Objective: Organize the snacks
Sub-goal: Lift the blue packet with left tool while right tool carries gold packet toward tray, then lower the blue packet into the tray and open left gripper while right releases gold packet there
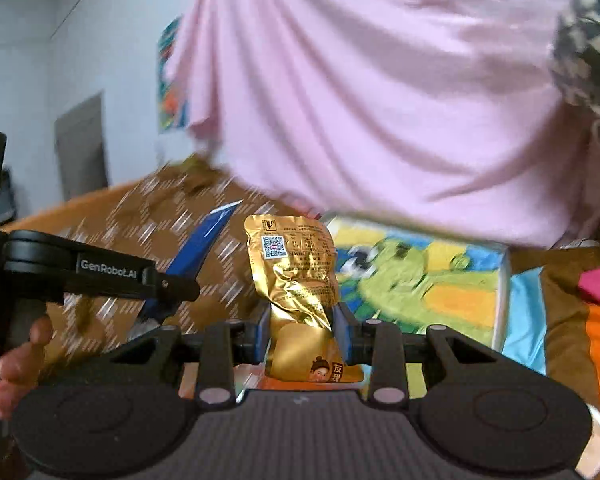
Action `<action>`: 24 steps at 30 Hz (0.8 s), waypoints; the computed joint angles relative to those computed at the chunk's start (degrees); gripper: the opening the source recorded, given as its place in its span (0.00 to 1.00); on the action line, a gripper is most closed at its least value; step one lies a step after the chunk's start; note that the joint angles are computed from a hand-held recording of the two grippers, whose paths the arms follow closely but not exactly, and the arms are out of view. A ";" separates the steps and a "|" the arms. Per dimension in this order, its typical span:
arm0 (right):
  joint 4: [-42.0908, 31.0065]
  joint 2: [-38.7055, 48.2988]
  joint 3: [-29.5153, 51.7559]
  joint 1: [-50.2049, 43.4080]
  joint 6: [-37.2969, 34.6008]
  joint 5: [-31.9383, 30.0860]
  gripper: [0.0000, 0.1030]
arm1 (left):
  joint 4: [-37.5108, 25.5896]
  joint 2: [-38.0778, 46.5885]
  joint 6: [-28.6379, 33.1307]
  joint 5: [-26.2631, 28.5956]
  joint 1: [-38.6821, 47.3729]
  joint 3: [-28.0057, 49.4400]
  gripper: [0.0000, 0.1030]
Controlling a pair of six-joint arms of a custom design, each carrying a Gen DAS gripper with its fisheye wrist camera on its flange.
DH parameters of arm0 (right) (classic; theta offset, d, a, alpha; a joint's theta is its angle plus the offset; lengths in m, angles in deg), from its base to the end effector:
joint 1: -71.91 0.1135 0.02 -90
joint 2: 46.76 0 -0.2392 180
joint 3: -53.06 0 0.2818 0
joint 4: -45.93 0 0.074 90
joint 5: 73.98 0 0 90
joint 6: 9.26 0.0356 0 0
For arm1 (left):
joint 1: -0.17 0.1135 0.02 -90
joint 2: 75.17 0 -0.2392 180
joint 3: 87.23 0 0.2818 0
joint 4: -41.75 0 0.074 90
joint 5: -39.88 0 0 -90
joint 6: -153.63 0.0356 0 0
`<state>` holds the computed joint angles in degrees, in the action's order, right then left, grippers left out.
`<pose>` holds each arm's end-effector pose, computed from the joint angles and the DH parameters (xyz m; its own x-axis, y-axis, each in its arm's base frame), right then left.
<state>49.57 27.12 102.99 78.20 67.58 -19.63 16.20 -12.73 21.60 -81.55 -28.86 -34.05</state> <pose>0.3035 0.0543 0.1932 -0.1920 -0.2073 -0.9593 -0.6943 0.7195 -0.0165 0.2478 -0.1163 0.2206 -0.3973 -0.4328 -0.8092 -0.3047 0.8940 -0.3286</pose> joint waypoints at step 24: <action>13.49 43.02 30.04 -4.07 9.46 5.86 0.37 | 3.62 66.34 -1.45 13.75 8.87 57.28 0.30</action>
